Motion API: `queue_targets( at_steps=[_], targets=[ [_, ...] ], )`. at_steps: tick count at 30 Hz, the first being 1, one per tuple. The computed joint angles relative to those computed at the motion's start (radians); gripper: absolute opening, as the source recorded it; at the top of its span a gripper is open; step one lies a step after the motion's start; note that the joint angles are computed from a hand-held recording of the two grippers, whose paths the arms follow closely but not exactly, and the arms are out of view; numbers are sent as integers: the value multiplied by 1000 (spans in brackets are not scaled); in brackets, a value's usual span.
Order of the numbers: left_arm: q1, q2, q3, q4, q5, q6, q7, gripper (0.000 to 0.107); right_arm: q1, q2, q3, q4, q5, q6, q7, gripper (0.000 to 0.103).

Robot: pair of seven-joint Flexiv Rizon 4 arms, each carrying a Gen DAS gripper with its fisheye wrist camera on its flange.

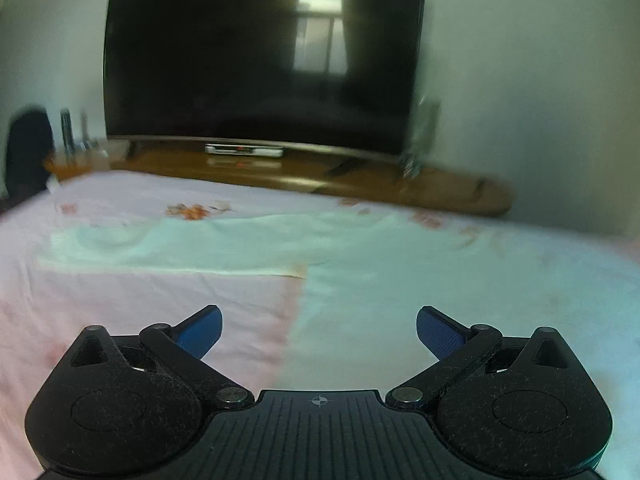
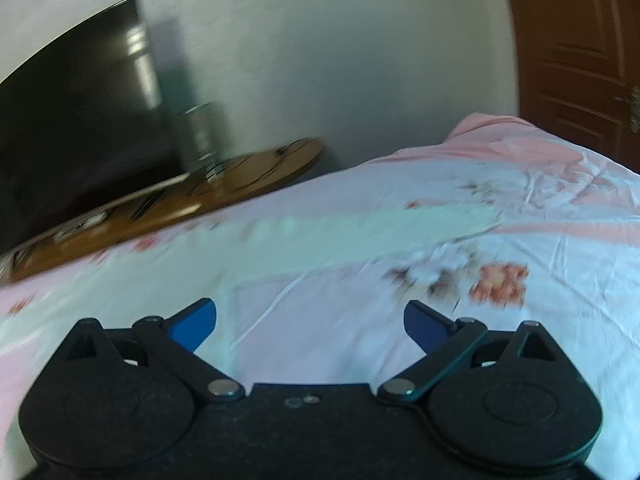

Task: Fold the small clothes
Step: 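Grasp the sweater sleeve cuff with the right gripper and lift it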

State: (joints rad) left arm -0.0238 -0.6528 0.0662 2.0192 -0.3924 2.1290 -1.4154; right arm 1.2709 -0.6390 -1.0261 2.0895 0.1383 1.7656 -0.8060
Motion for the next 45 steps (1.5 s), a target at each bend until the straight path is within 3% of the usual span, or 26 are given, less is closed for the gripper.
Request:
queue_targets(
  at_steps=[2,3,5,6,7,10,14,15,16,18,21,24,26,29,33,37,42,45],
  targets=[
    [-88,-77,86,-86,-112,-16,100,103,-118,-47,66,-70,7,10,31,95],
    [-92,-99,98,-116,-124,-30,107,103,-161,-80,81,-104,10,10,47,91],
    [-86,-140,98,-169,-159,-43,123,103,-255,-111,139,-166,1,-19,79,33],
    [-96,-161,113,-195,-191,-58,138,103,-318,-118,186,-202,-7,-42,106,32],
    [-91,-177,114,-216,-205,-64,144,103,-373,-135,223,-232,-8,-48,139,40],
    [-86,-216,126,-261,-250,-78,157,103,-491,-180,293,-296,1,-65,243,43],
    [-43,-239,117,-298,-246,-115,168,102,-638,-230,401,-352,29,-7,367,50],
    [-38,-246,119,-306,-244,-116,168,101,-666,-249,421,-365,33,44,383,51],
    [-31,-251,119,-312,-238,-117,168,91,-684,-257,435,-380,29,54,384,51],
    [-44,-263,146,-330,-258,-156,181,81,-706,-275,441,-417,7,35,379,51],
    [-77,-287,201,-357,-305,-220,168,81,-719,-302,430,-471,-18,-9,392,44],
    [-83,-294,227,-363,-306,-260,133,81,-734,-302,435,-490,-52,-40,415,30],
    [-85,-295,246,-357,-295,-272,105,82,-762,-297,458,-503,-80,-51,425,11],
    [-41,-270,216,-334,-233,-268,85,82,-762,-293,451,-499,-115,-53,425,5],
    [5,-242,189,-304,-159,-265,78,82,-690,-298,369,-490,-164,-30,374,5],
    [27,-221,183,-269,-129,-250,60,82,-640,-296,360,-532,-202,-14,288,5],
    [33,-195,198,-232,-123,-258,44,82,-628,-316,469,-679,-273,-38,177,5],
    [62,-171,174,-205,-104,-265,34,82,-653,-354,594,-813,-340,-102,141,5]
  ],
)
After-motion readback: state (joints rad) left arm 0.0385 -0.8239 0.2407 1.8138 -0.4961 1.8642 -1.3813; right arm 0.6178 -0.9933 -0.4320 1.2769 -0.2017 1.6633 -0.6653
